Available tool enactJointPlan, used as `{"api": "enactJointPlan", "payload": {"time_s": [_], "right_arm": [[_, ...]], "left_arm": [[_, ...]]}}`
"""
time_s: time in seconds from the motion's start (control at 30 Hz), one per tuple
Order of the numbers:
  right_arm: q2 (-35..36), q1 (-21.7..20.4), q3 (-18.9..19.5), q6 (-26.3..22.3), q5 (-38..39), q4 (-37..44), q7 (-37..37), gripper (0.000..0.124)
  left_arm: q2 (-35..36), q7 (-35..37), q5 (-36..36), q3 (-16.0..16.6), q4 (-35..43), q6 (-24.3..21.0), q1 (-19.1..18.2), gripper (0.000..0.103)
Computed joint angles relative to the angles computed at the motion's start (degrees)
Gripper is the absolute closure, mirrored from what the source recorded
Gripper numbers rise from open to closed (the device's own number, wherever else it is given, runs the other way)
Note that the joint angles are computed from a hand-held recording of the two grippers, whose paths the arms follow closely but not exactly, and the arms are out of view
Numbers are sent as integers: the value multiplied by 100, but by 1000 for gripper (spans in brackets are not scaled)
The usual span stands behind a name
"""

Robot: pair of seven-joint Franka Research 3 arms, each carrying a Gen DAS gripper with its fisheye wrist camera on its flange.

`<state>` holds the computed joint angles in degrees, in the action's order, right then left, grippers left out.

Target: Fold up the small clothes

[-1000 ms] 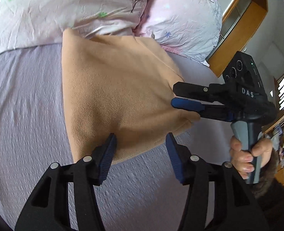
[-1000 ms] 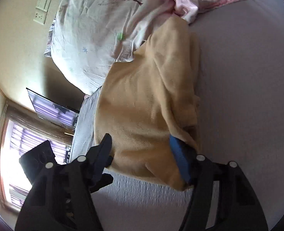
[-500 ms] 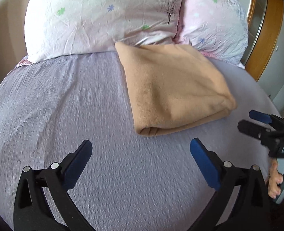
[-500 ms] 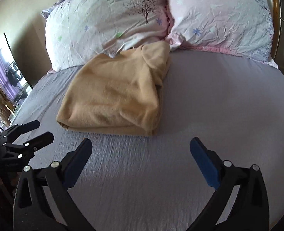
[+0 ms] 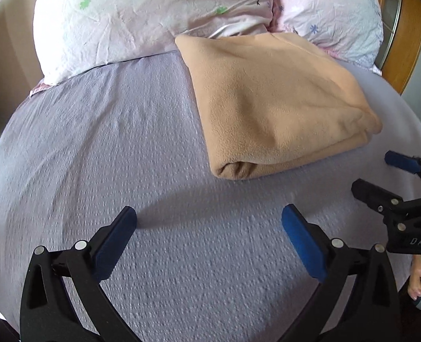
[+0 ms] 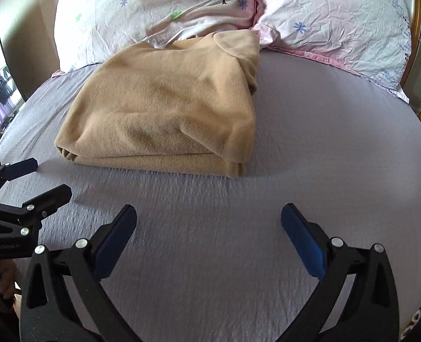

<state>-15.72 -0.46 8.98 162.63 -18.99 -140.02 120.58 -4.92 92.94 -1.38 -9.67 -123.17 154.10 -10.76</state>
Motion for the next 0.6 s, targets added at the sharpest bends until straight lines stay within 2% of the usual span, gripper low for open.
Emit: {"api": "enactJointPlan", "payload": {"time_s": [0.07, 0.6], "right_arm": [[20, -85, 104, -98, -201, 50, 129, 23], [56, 52, -49, -149, -196, 90, 78, 23]], "left_arm": [[-2, 78, -71, 7, -10, 9, -10, 1], [0, 83, -74, 4, -21, 31, 0, 1]]}}
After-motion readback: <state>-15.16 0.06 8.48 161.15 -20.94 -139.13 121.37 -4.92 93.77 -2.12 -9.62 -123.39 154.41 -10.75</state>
